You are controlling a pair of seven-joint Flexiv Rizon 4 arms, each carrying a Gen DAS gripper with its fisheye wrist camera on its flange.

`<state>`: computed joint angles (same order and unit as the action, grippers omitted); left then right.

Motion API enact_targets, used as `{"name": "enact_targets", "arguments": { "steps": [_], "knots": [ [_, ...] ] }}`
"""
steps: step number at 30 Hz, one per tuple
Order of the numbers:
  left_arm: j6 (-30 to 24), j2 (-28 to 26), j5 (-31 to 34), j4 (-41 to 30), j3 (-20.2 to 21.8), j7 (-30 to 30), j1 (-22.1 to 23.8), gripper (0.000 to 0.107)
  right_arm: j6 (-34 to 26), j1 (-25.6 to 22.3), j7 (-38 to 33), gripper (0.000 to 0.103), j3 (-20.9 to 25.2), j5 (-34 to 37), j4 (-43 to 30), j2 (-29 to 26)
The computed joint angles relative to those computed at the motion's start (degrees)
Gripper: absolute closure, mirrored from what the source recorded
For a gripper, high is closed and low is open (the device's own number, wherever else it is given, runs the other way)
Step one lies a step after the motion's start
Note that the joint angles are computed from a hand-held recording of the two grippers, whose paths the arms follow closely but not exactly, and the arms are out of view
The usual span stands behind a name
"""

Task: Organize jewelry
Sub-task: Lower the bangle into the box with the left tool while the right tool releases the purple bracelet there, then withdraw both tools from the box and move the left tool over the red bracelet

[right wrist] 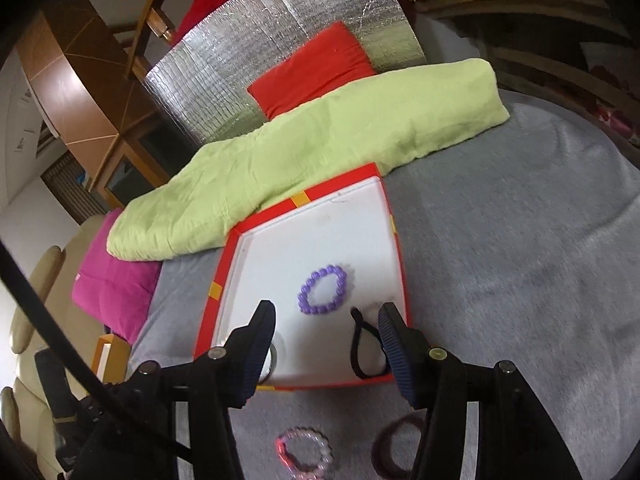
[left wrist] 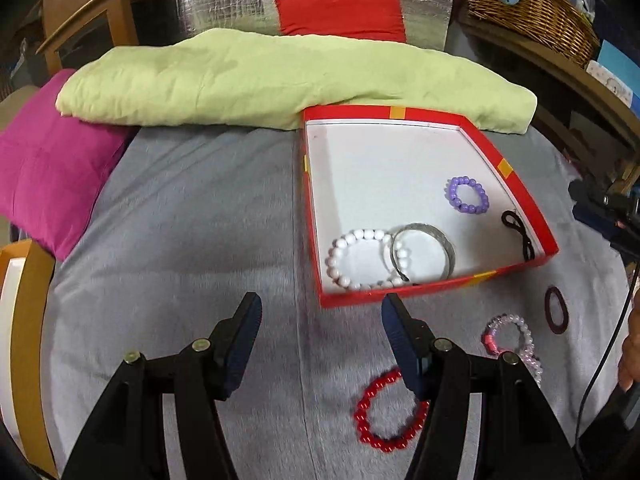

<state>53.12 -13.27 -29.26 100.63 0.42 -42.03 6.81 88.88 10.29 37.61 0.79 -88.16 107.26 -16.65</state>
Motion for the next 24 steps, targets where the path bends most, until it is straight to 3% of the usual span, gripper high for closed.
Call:
{"name": "enact_targets", "arguments": {
  "steps": [14,19,24],
  "knots": [
    [-1.25,7.51,-7.44,8.04,2.66,3.03,0.79,0.044,-13.11,4.07,-9.63,0.046,4.93,10.89,14.18,9.95],
    [-3.68,9.21,-7.81,9.96,4.13,2.81,1.51,0.043,-17.91,4.61,-9.74,0.046,6.69,12.98,17.20,13.18],
    [-3.45,11.08,-10.14,12.27,5.05,5.01,1.90,0.043,-22.97,5.65,-14.27,0.046,9.02,18.19,19.39,15.88]
  ]
}}
